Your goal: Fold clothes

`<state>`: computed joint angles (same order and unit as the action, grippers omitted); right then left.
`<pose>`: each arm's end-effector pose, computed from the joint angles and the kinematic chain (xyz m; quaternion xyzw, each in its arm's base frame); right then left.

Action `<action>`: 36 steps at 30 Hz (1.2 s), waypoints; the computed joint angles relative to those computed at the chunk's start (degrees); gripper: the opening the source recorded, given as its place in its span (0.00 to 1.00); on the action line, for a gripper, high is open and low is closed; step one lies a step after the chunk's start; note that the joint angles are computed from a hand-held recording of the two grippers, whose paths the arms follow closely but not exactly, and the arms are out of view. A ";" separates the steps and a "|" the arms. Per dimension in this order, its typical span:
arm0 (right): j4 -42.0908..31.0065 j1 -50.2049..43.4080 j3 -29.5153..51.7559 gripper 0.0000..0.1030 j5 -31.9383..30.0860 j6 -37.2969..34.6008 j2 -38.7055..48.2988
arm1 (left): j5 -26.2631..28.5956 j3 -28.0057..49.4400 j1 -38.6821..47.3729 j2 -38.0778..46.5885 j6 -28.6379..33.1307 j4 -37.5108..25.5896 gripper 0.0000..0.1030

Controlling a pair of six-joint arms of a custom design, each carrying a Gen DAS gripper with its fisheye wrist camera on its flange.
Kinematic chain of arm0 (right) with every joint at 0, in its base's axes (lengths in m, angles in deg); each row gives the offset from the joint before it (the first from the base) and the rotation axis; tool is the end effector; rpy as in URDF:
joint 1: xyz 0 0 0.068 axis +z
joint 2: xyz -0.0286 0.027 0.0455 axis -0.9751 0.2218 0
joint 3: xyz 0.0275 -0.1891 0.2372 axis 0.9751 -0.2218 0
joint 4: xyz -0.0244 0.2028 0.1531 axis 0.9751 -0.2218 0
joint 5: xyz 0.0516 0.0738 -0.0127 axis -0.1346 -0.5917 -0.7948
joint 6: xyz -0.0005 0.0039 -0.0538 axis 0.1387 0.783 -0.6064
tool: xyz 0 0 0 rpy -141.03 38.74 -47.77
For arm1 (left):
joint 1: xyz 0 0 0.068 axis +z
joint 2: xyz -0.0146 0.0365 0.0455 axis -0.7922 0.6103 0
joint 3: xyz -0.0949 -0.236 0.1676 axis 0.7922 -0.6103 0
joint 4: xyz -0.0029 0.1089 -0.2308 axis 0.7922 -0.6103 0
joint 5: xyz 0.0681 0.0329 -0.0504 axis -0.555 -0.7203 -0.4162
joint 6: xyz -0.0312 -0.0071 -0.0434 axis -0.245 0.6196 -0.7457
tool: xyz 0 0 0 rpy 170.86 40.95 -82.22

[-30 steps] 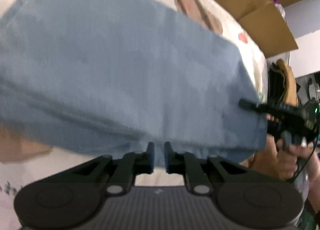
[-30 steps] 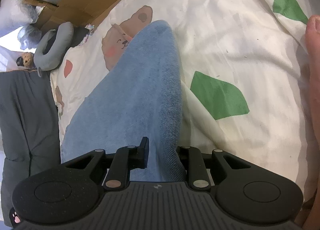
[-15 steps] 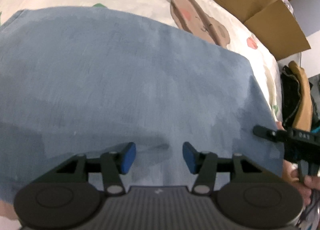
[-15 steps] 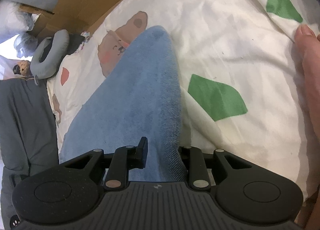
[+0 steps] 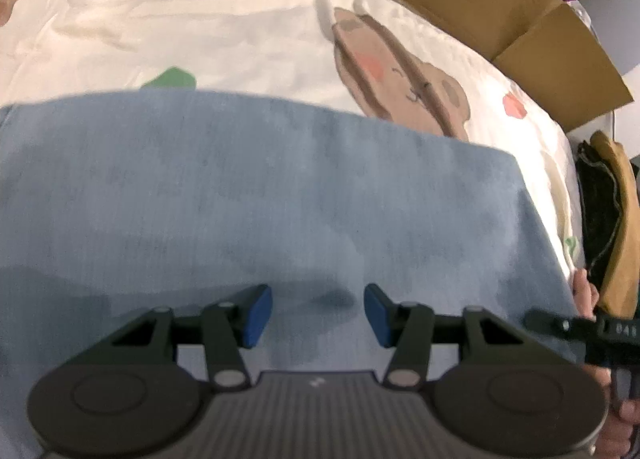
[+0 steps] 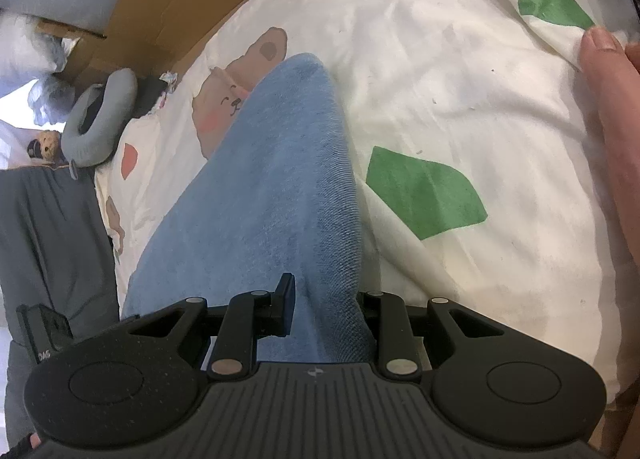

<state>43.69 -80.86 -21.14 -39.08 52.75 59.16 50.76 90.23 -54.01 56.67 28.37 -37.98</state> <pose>0.3442 0.0014 0.1275 0.0855 0.9240 0.3585 0.1017 0.2605 -0.0172 0.1630 -0.0692 0.9730 -0.1562 0.1553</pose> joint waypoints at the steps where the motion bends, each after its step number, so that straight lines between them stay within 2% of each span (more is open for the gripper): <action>1: 0.04 -0.05 -0.02 0.23 -0.11 -0.04 0.01 | -0.06 0.53 0.09 0.64 -0.32 0.41 0.52; 16: 4.18 -0.27 -2.00 0.23 -0.91 2.14 -0.53 | -1.51 7.14 -0.23 9.00 -2.53 7.29 0.52; 17: 4.36 -0.34 -2.13 0.23 -0.79 2.08 -0.61 | -2.20 7.60 -0.55 9.53 -2.48 7.60 0.50; 19: 5.08 -0.42 -2.46 0.23 -0.46 2.73 -0.60 | -4.85 8.87 -1.43 10.53 -1.83 7.30 0.29; 20: 5.44 -0.47 -2.61 0.23 -0.29 3.07 -0.58 | -6.22 9.61 -1.76 11.17 -1.83 7.03 0.13; 21: 5.88 -0.49 -2.83 0.23 -0.42 3.44 -0.60 | -6.58 10.32 -1.49 11.82 -2.27 6.75 0.06; 23: 6.72 -0.43 -3.24 0.23 -0.55 4.01 -0.70 | -5.54 11.63 -0.37 12.88 -3.02 6.02 0.02; 31: 7.01 0.04 -3.47 0.23 0.03 3.76 -1.16 | -4.98 11.48 -0.98 9.73 -1.67 5.09 0.02; 36: 6.73 0.10 -3.52 0.23 0.59 3.58 -1.32 | -7.13 13.79 -2.44 12.41 -2.10 5.26 0.02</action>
<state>50.41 -80.76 -24.66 -38.49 56.32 57.84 43.63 104.01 -56.44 69.08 26.27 -32.72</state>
